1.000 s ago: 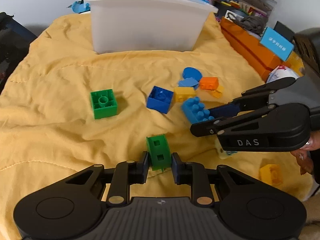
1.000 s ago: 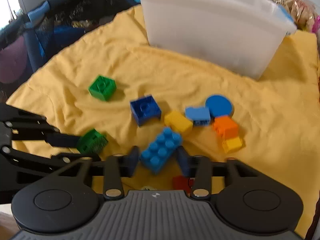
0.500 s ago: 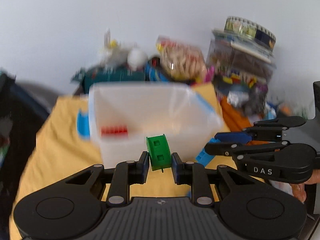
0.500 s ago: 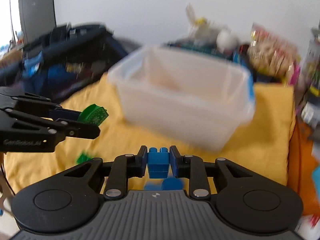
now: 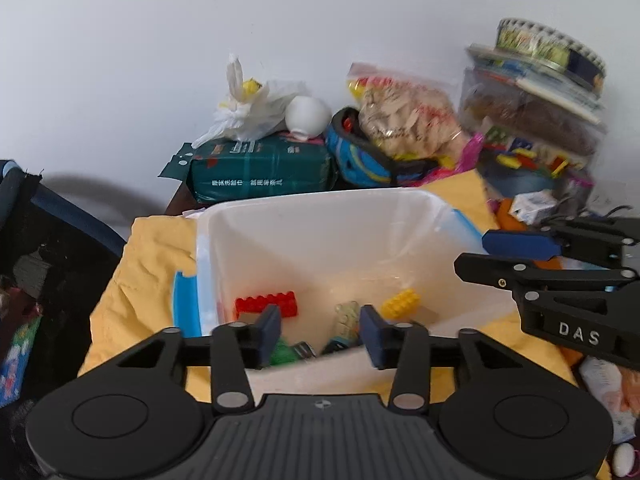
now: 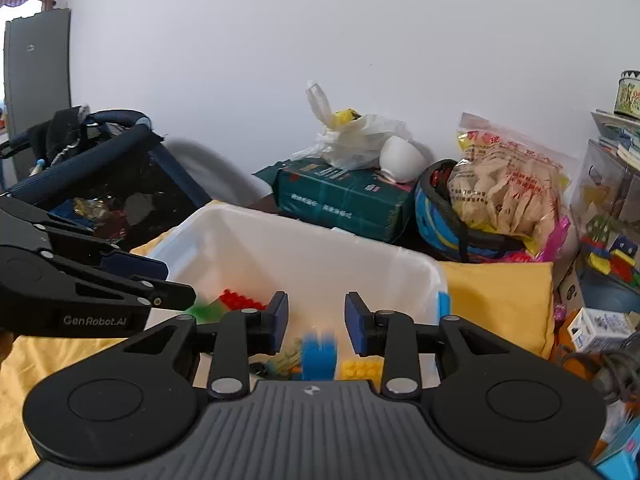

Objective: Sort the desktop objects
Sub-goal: 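Carry both bricks over the clear bin and open both tools to drop them, then grasp a green square brick with the left tool while the right tool grasps a dark blue brick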

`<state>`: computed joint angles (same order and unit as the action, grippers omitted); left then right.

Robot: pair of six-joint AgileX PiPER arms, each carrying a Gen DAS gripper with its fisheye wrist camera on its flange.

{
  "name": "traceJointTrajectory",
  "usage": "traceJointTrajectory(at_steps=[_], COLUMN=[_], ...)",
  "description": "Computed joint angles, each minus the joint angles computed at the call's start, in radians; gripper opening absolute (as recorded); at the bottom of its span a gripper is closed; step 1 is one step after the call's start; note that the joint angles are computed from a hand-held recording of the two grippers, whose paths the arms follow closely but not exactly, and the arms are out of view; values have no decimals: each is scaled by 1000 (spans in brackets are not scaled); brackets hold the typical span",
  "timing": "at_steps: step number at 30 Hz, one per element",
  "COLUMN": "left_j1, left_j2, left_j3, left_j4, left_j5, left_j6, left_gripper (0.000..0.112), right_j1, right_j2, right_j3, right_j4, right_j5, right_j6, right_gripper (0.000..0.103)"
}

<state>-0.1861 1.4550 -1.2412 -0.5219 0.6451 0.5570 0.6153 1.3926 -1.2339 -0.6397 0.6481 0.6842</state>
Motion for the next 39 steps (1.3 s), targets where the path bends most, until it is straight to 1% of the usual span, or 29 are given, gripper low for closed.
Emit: traceJointTrajectory(at_steps=[2,3,5,7,9,10,13,14,15,17,18,19,20,21,22,23,24,25,26,28,31,32,33,35,36,39], left_j1=[51,84,122,146,166,160,85,47,14,-68,-89,-113,-130,-136,-128,-110,-82,-46,1,123,373,442,501,562,576,583], left_j2=[-62,-97,-165,-231,-290,-310,-369,-383,-393,-375,-359,-340,-316,-300,-276,-266,-245,-231,-216,-171,-110,-93,-81,-69,-73,-99], left_j3=[87,139,246,355,461,499,602,631,654,673,679,683,683,685,687,692,680,674,657,609,548,541,534,535,543,574], left_j4=[-109,-169,-199,-181,-163,-141,-9,35,76,233,277,349,430,473,485,456,388,288,188,-12,-311,-372,-392,-393,-381,-351], left_j5=[8,24,29,20,17,2,-63,-100,-133,-205,-238,-273,-299,-315,-345,-368,-363,-363,-336,-235,61,161,254,366,394,430], left_j6=[93,155,209,240,282,286,244,230,213,85,51,-23,-102,-140,-138,-97,-15,83,173,308,508,547,556,563,561,593], left_gripper=[50,51,51,51,51,51,51,51,51,51,51,50,48,47,46,40,38,32,30,26,26,26,26,26,26,26], right_j1=[18,28,32,51,104,142,244,273,297,342,355,370,396,401,401,406,416,432,447,464,477,484,489,498,506,529], right_j2=[-53,-81,-128,-168,-205,-223,-252,-254,-253,-240,-235,-231,-232,-226,-221,-216,-212,-208,-202,-189,-155,-141,-127,-100,-86,-26], right_j3=[56,85,127,175,238,274,369,394,415,437,442,446,451,446,436,429,426,424,428,425,419,416,410,402,400,383], right_j4=[-23,-24,22,63,51,43,44,47,55,49,56,51,34,34,37,31,21,10,-7,-11,-33,-46,-59,-94,-121,-184], right_j5=[-9,-10,-18,-12,0,9,16,16,13,21,24,27,40,46,50,56,62,70,73,81,70,69,66,56,56,72], right_j6=[20,28,2,-12,11,32,80,95,103,141,146,158,189,192,186,189,198,208,230,245,251,253,252,259,268,241], right_gripper=[35,36,36,36,36,36,36,36,36,36,36,36,36,36,36,36,36,36,36,37,37,37,37,36,36,36])
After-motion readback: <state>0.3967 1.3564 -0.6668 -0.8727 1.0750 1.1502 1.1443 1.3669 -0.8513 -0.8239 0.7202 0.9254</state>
